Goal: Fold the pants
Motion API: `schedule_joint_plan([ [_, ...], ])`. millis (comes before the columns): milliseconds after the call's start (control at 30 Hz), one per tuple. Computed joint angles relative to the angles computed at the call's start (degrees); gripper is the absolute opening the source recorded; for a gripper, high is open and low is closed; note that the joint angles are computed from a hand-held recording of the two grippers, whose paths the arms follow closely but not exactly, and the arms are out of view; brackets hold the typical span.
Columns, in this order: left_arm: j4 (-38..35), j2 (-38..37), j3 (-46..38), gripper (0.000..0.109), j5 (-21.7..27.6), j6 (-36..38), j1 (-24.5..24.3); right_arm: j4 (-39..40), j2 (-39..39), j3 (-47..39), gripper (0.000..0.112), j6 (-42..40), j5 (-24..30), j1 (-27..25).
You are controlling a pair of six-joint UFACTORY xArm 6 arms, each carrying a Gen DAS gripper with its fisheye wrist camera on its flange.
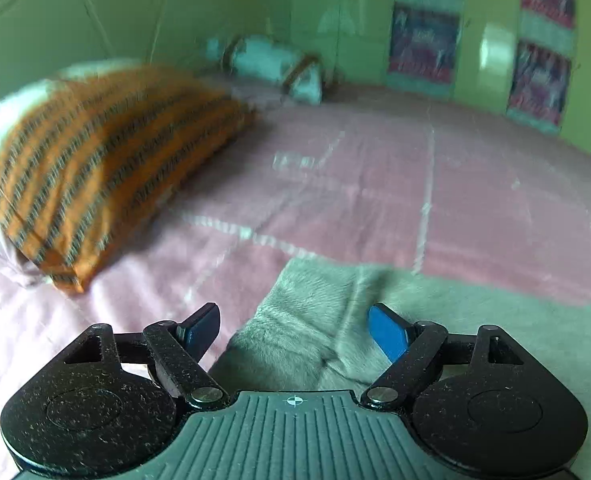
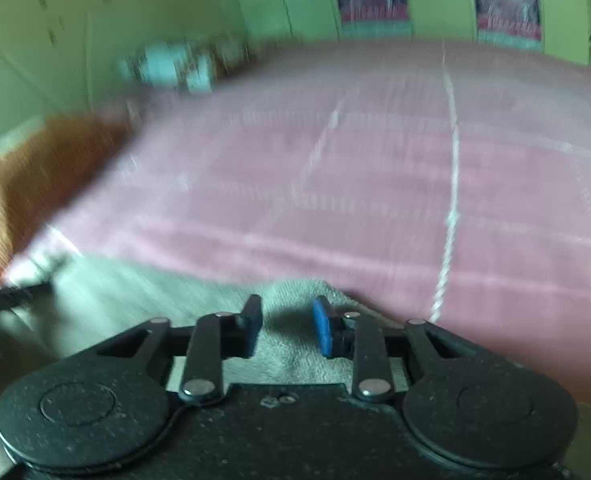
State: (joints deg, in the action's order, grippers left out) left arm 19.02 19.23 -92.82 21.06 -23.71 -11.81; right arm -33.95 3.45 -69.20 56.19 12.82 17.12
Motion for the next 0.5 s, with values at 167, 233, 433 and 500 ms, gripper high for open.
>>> schedule_joint_plan([
  [167, 0.52, -9.41, 12.95, 0.083, -8.47, 0.09, -1.69, -17.03, -22.58, 19.68, 0.021, 17.66, 0.90, -2.34],
  [233, -0.69, -11.09, 15.59, 0.084, -8.34, 2.97, -3.13, -19.82, -31.44, 27.14, 0.021, 20.09, 4.72, -3.41],
  [433, 10.72, -10.17, 13.93, 0.089, 1.34, -1.22, -6.99, -2.31, -42.29, 37.77, 0.014, 5.84, 19.58, -9.87],
  [500, 8.84, -11.59, 14.83, 0.089, 0.30, -0.43, -7.13, 2.72, -47.49, 41.46, 0.017, 5.26, 15.01, -14.03],
])
